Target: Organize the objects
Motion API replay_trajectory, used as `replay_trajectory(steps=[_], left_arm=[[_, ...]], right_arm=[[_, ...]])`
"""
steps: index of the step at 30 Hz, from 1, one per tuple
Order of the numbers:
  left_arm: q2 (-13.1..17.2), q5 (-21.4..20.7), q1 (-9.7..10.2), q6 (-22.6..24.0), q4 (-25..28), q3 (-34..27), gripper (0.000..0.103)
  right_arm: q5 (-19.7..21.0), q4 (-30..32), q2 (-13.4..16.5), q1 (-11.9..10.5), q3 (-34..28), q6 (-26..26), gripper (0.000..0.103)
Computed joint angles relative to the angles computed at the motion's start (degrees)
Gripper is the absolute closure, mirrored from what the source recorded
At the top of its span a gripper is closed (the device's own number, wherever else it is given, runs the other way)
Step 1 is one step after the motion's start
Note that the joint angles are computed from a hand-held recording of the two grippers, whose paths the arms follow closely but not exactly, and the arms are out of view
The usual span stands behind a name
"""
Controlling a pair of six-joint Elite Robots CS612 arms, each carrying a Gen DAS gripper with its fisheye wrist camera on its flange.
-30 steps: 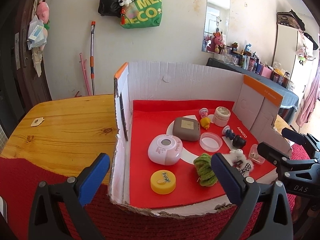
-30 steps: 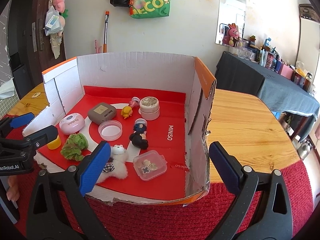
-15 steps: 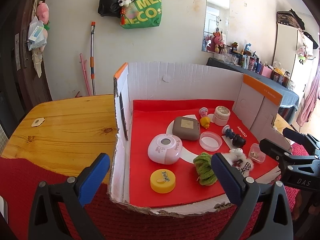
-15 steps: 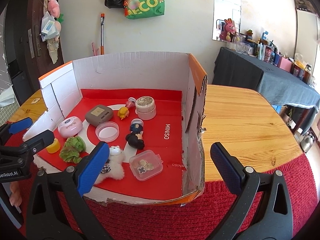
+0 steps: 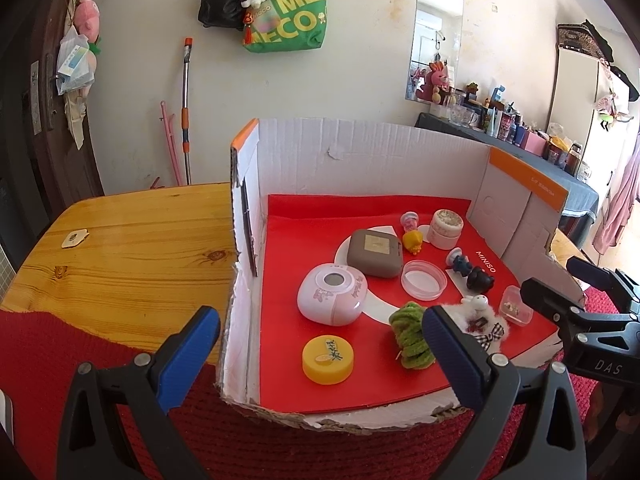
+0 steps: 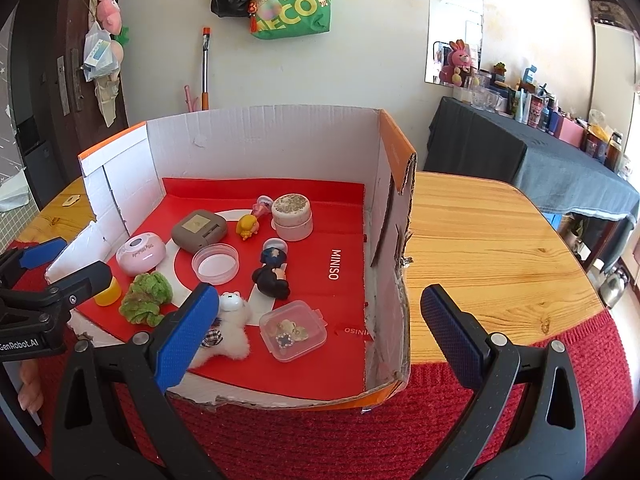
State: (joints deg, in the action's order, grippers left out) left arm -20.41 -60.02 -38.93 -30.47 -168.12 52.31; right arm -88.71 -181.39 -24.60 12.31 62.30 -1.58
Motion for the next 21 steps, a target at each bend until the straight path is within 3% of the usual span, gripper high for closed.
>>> replay_trajectory(steps=[21], left_arm=[[-0.07,-0.02,0.03,0.08,-0.46,0.20,0.000]], right_arm=[[0.21,0.43,-0.06,-0.06,-0.08,0.01,0.000]])
